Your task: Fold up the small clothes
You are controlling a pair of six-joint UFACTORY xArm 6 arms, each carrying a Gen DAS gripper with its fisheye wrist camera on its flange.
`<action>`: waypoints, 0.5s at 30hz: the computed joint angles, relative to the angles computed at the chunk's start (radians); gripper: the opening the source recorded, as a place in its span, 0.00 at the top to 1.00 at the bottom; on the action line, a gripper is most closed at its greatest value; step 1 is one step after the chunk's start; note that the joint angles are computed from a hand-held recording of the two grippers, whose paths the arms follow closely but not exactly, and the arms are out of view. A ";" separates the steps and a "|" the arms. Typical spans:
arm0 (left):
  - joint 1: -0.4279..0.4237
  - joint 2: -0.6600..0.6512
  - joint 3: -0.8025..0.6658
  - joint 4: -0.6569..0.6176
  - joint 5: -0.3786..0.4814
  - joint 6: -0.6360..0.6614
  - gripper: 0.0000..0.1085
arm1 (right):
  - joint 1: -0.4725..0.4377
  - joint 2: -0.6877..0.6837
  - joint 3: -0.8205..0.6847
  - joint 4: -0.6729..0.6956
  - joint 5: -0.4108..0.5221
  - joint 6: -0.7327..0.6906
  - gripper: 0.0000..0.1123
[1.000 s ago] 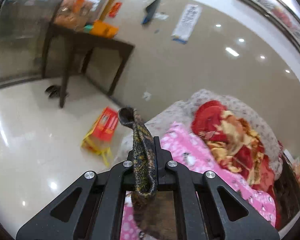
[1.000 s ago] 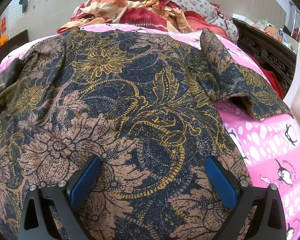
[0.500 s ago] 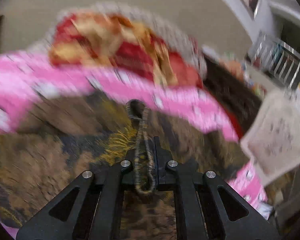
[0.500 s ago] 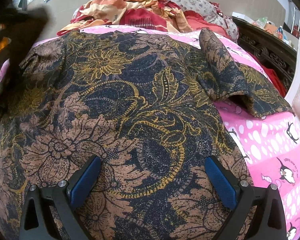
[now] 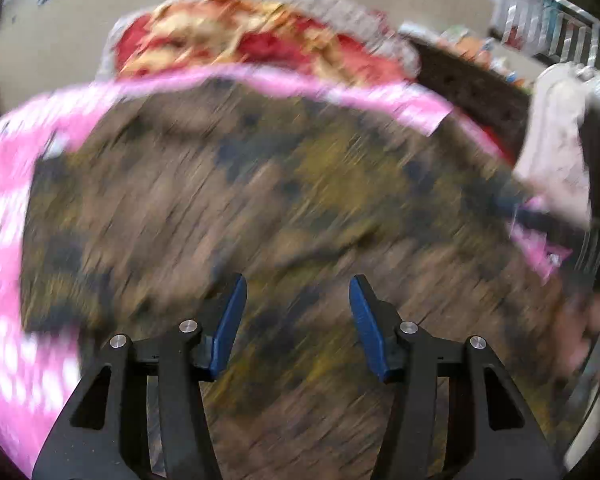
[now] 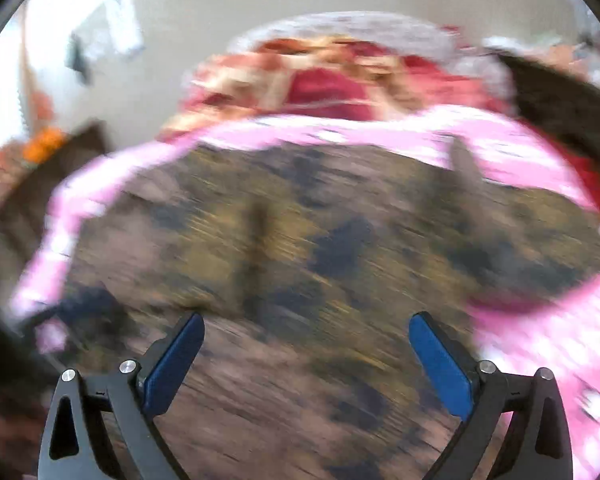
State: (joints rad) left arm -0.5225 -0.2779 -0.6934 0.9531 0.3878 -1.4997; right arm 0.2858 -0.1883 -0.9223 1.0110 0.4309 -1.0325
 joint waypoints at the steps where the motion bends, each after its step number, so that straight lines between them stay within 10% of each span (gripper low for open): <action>1: -0.008 -0.014 0.042 -0.027 0.003 -0.019 0.51 | -0.011 0.025 -0.040 0.034 0.063 -0.035 0.25; 5: -0.005 -0.056 0.080 0.063 0.028 -0.205 0.51 | 0.005 0.173 -0.185 0.043 0.167 -0.070 0.56; 15: 0.032 -0.024 0.068 0.093 -0.034 -0.291 0.51 | -0.077 0.345 -0.315 0.248 0.463 -0.066 0.72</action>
State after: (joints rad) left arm -0.4902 -0.3017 -0.6258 1.0460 0.3535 -1.7903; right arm 0.2092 0.1570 -1.2378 1.2594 0.8942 -1.0983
